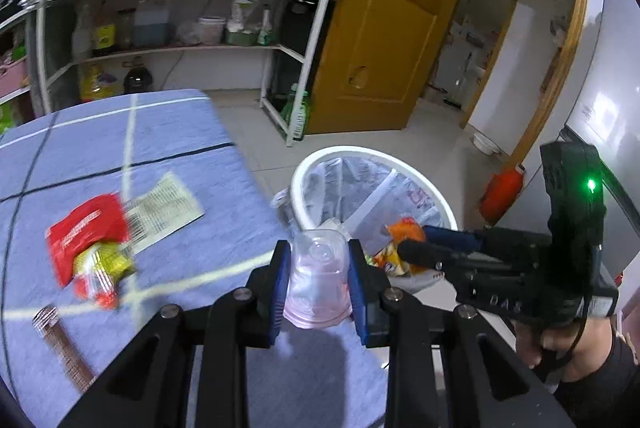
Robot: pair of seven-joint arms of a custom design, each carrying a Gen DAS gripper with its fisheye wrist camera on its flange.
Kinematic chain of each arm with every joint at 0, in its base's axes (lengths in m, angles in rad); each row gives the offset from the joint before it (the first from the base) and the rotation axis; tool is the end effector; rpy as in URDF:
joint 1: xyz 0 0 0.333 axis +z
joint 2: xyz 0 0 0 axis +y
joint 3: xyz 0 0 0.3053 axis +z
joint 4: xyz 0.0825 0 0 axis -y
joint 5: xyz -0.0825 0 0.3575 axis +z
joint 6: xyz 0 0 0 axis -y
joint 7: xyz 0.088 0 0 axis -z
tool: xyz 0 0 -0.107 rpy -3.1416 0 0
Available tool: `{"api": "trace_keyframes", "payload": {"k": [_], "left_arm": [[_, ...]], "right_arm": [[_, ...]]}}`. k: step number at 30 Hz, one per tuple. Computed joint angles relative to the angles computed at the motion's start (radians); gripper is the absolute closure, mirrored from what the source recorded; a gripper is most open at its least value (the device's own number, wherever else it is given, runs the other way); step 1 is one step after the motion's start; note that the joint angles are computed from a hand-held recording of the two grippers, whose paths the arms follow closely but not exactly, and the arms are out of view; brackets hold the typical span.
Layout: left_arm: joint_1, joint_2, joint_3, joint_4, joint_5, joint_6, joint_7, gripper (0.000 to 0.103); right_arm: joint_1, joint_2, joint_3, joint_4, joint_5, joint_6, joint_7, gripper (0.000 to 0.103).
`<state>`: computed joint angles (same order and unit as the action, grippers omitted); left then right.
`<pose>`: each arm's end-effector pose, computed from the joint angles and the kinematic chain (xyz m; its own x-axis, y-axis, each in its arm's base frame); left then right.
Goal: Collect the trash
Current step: 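Carry the cup and sauce packet over the wastebasket and open both tools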
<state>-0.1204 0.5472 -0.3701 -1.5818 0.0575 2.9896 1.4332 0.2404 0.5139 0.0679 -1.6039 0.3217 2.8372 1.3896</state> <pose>0.6512 -0.2869 0.4488 -0.3607 -0.9002 0.2439 -0.6620 0.0629 -0.7469 0.6797 0.1898 0.4182 0.2604 -0.9471 -0.1873 -0.7543 -0.0785 -0.6519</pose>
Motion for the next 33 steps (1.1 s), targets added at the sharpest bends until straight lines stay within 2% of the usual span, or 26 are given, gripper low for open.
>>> {"api": "trace_keyframes", "payload": {"k": [6,9,18,20,22,26,33], "left_arm": [[-0.071,0.151,0.013,0.245,0.020,-0.109,0.030,0.074],[-0.105,0.212,0.030,0.346,0.019,-0.161,0.036,0.073],[-0.194,0.376,0.086,0.642,0.012,-0.322,0.026,0.073],[-0.204,0.402,0.088,0.689,0.005,-0.353,0.036,0.067],[-0.211,0.414,0.091,0.709,0.000,-0.362,0.043,0.059],[-0.218,0.418,0.102,0.721,-0.009,-0.369,0.042,0.058],[-0.182,0.263,0.109,0.462,0.007,-0.210,0.001,0.058]], "right_arm": [[-0.008,0.010,-0.037,-0.002,-0.012,0.000,0.047,0.067],[-0.025,0.021,-0.036,0.008,-0.007,-0.004,0.058,0.066],[0.000,0.051,-0.102,0.034,-0.076,-0.004,0.172,0.062],[-0.009,0.050,-0.095,0.031,-0.080,-0.003,0.181,0.061],[-0.017,0.045,-0.085,0.020,-0.078,0.013,0.180,0.061],[-0.023,0.038,-0.076,0.010,-0.077,0.033,0.180,0.061],[-0.017,-0.008,-0.067,-0.042,-0.076,0.080,0.168,0.061]]}}
